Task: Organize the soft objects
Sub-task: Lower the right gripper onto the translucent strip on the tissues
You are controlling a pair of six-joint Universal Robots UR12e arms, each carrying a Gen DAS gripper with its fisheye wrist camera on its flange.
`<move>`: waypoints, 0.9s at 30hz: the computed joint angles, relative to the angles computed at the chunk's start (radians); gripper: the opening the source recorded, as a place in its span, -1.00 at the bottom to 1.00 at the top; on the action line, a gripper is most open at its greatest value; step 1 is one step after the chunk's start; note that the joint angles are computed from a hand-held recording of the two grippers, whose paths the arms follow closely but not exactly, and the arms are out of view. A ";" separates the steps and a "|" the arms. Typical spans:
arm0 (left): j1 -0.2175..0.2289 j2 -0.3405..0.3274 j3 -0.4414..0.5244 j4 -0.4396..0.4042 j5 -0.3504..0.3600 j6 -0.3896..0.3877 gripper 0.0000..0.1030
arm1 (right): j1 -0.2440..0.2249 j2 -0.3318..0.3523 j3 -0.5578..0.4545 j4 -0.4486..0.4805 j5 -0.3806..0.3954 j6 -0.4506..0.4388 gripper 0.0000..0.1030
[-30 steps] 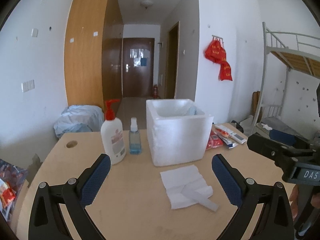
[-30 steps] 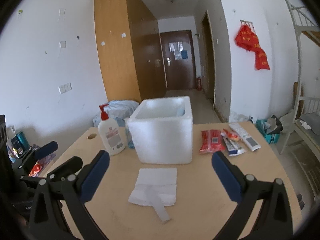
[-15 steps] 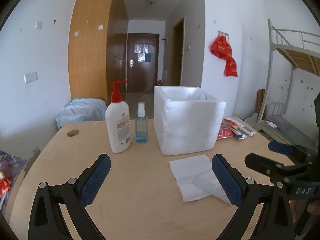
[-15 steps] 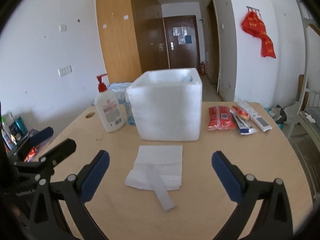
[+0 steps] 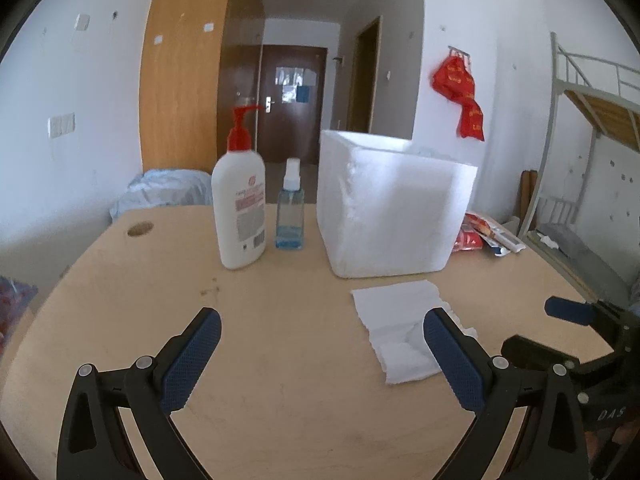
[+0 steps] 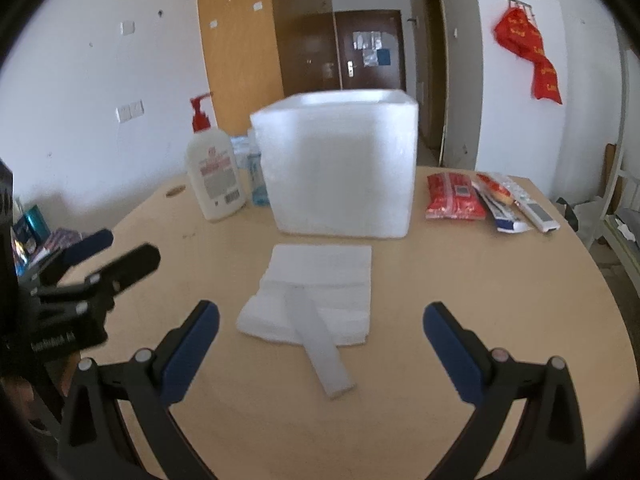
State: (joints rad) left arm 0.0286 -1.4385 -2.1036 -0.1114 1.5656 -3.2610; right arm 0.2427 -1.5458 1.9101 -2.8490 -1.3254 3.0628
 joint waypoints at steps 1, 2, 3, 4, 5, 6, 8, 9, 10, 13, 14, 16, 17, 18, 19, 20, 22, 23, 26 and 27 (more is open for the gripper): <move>0.005 -0.003 -0.001 -0.011 -0.016 -0.005 0.96 | 0.002 0.002 -0.003 0.010 -0.003 -0.009 1.00; 0.008 -0.004 0.000 -0.019 -0.026 -0.004 0.96 | 0.001 0.005 -0.003 0.013 0.000 -0.016 1.00; 0.010 -0.006 0.001 -0.030 -0.032 -0.004 0.96 | 0.001 0.008 -0.005 0.017 0.004 -0.021 1.00; 0.010 -0.009 0.004 -0.045 -0.035 -0.001 0.96 | 0.002 0.011 -0.007 0.024 0.005 -0.025 1.00; 0.010 -0.011 0.003 -0.048 -0.037 0.000 0.96 | 0.003 0.014 -0.008 0.030 0.006 -0.031 1.00; 0.012 -0.012 0.003 -0.049 -0.043 0.001 0.96 | 0.004 0.017 -0.009 0.037 0.008 -0.039 1.00; 0.015 -0.012 0.002 -0.054 -0.050 -0.002 0.96 | 0.005 0.021 -0.011 0.051 0.011 -0.054 0.99; 0.015 -0.012 0.003 -0.057 -0.055 -0.003 0.96 | 0.007 0.023 -0.012 0.058 0.010 -0.061 0.99; 0.018 -0.011 0.003 -0.059 -0.065 -0.004 0.96 | 0.008 0.024 -0.012 0.064 0.008 -0.067 0.99; 0.020 -0.009 0.000 -0.057 -0.073 0.001 0.96 | 0.010 0.028 -0.014 0.082 0.004 -0.073 0.78; 0.021 -0.008 0.000 -0.057 -0.078 0.004 0.96 | 0.010 0.029 -0.015 0.091 0.006 -0.077 0.67; 0.020 -0.008 -0.001 -0.057 -0.079 0.007 0.96 | 0.012 0.033 -0.019 0.111 0.002 -0.085 0.58; 0.021 -0.007 -0.001 -0.057 -0.082 0.009 0.96 | 0.012 0.034 -0.022 0.119 0.004 -0.088 0.53; 0.021 -0.007 -0.001 -0.060 -0.084 0.012 0.96 | 0.013 0.036 -0.024 0.130 0.003 -0.093 0.50; 0.021 -0.007 -0.001 -0.062 -0.087 0.014 0.96 | 0.012 0.037 -0.024 0.137 0.007 -0.092 0.49; 0.020 -0.007 -0.001 -0.062 -0.086 0.015 0.96 | 0.012 0.037 -0.027 0.149 0.010 -0.099 0.42; 0.020 -0.008 0.001 -0.069 -0.091 0.018 0.96 | 0.014 0.037 -0.027 0.160 0.009 -0.110 0.35; 0.019 -0.008 0.002 -0.071 -0.094 0.018 0.96 | 0.015 0.038 -0.028 0.166 0.009 -0.114 0.32; 0.019 -0.009 0.003 -0.080 -0.104 0.019 0.96 | 0.020 0.043 -0.032 0.174 -0.008 -0.122 0.24; 0.017 -0.010 0.004 -0.081 -0.102 0.019 0.96 | 0.021 0.044 -0.033 0.180 -0.013 -0.127 0.20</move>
State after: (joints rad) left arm 0.0453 -1.4487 -2.0995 -0.1928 1.4634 -3.2424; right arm 0.2640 -1.5015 1.8767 -2.6694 -1.3383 2.9359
